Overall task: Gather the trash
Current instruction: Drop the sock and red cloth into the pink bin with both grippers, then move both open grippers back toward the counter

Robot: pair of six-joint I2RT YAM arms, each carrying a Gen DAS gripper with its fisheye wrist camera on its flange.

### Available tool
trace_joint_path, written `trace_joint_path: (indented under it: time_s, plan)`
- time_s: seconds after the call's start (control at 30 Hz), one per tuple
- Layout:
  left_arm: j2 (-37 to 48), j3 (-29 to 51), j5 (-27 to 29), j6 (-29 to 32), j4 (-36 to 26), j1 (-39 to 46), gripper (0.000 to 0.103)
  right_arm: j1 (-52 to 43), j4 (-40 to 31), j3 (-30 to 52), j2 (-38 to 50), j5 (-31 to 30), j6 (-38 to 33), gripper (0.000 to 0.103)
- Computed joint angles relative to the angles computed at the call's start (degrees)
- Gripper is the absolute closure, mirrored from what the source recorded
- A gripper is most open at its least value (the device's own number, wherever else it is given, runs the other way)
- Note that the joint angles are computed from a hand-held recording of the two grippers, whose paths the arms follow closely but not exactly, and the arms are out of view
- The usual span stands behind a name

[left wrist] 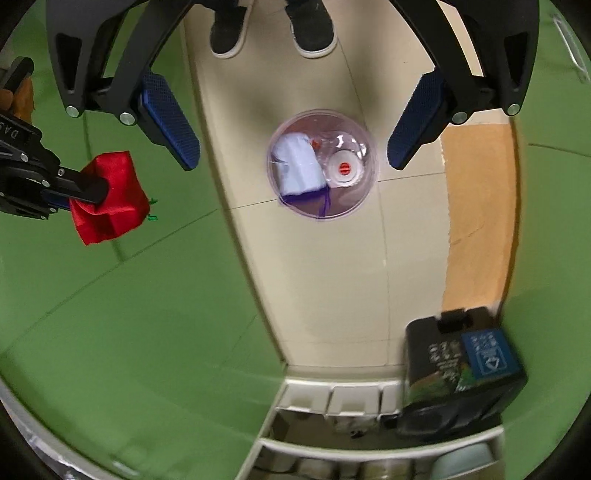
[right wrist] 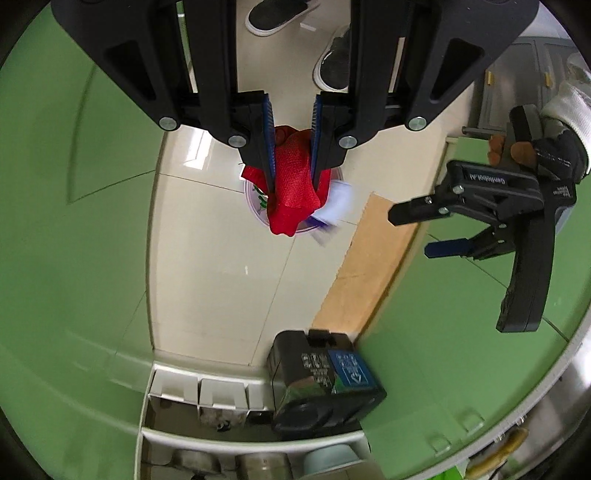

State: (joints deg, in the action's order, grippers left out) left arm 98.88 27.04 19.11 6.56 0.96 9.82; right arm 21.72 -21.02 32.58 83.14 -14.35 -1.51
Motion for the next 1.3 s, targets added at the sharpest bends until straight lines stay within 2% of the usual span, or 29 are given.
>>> trace_joint_path:
  time_s: [0.13, 0.33, 0.4, 0.43, 0.47, 0.5, 0.67, 0.77, 0.87, 1.03, 1.17, 1.2, 1.3]
  plan:
    - [2.37, -0.58, 1.50, 1.08, 2.53, 4.53, 0.006, 2.22, 5.60, 0.32, 7.04, -0.44, 0.54, 0.087]
    - [-3.22, -1.21, 4.69, 4.41, -2.31, 11.52, 0.006, 7.34, 11.27, 4.07, 17.24, -1.42, 2.69, 0.087]
    - [-5.97, -1.10, 5.34, 5.64, -4.85, 13.81, 0.006, 8.68, 13.23, 5.73, 20.49, -1.11, 4.00, 0.077]
    - [-6.42, -0.82, 5.57, 6.07, -5.50, 14.48, 0.006, 8.86, 13.46, 6.56, 21.75, -1.05, 4.13, 0.050]
    - [-7.63, -0.54, 5.93, 6.74, -6.89, 15.45, 0.006, 9.26, 13.93, 7.38, 23.11, -0.63, 4.56, 0.015]
    - [-8.96, -0.51, 5.88, 7.12, -7.81, 16.08, 0.006, 9.40, 14.79, 7.38, 23.46, -0.36, 4.85, 0.007]
    - [-12.58, -0.57, 4.96, 6.74, -10.41, 16.46, 0.006, 9.64, 12.90, 8.49, 23.85, 1.91, 5.49, 0.006]
    - [-15.54, -0.06, 4.16, 6.09, -14.14, 14.78, 0.006, 9.15, 10.23, 7.92, 20.50, 2.70, 5.71, 0.006]
    - [-21.39, 1.65, 3.62, 4.81, -21.69, 12.53, 0.006, 7.00, 3.36, 7.85, 13.76, 1.80, 5.31, 0.006]
    - [-34.07, 9.98, 2.52, 1.97, -41.48, 6.98, 0.006, 2.11, -18.41, 13.66, -2.72, 1.42, 2.81, 0.006]
    - [-40.12, 24.17, 0.20, -2.49, -59.79, -0.92, 0.006, -2.76, -39.71, 26.04, -12.54, 0.75, 0.52, 0.006]
    - [-40.68, 28.73, -0.30, -4.19, -64.22, -3.27, 0.006, -4.90, -47.32, 32.08, -14.69, 0.37, -0.90, 0.006]
    - [-40.37, 41.35, -2.35, -8.75, -74.48, -10.24, 0.006, -11.48, -63.90, 48.62, -15.63, -0.76, -4.90, 0.005]
